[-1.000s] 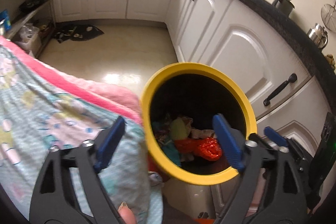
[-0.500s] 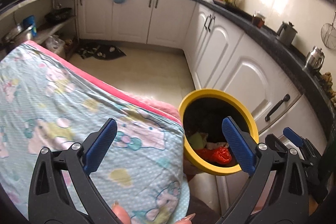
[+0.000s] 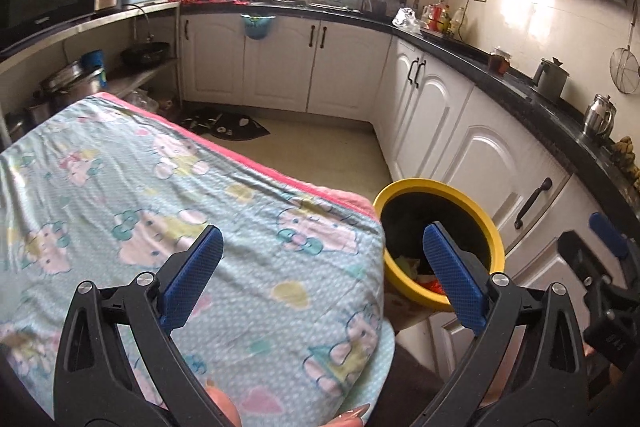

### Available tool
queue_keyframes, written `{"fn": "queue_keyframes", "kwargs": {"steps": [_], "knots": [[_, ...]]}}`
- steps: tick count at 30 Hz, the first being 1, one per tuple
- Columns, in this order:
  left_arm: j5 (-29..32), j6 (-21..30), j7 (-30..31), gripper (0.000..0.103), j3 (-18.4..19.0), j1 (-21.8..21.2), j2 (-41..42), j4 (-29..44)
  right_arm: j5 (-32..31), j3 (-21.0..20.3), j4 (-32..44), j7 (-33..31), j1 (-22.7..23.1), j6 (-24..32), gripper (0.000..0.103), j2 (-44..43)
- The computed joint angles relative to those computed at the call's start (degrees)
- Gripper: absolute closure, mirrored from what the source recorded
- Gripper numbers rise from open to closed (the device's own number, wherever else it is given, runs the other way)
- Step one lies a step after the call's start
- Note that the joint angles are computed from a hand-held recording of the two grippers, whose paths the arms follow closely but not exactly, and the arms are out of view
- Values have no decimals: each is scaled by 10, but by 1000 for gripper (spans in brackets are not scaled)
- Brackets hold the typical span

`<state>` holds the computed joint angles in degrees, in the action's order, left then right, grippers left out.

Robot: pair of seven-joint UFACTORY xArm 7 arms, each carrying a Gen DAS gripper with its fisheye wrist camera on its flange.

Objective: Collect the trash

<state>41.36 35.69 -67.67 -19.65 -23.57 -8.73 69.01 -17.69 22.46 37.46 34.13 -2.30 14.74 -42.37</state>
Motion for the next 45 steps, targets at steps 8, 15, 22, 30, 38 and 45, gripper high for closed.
{"fn": "queue_keyframes", "kwargs": {"steps": [8,15,22,30,38,45], "knots": [[53,21,-49,11,-31,8,-46,-45,-2,35,-65,32,-19,-61,6,-80],[109,36,-105,11,-67,21,-73,-72,11,88,-103,64,-59,-96,6,-144],[141,25,-163,11,-83,35,-102,-106,25,106,-129,93,-63,-90,6,-187],[166,13,-201,11,-101,55,-120,-122,23,131,-146,123,-76,-94,6,-209],[165,11,-201,11,-106,60,-121,-125,16,133,-143,133,-68,-89,6,-199],[166,11,-201,11,-108,62,-121,-125,12,131,-141,137,-66,-85,6,-197]]}}
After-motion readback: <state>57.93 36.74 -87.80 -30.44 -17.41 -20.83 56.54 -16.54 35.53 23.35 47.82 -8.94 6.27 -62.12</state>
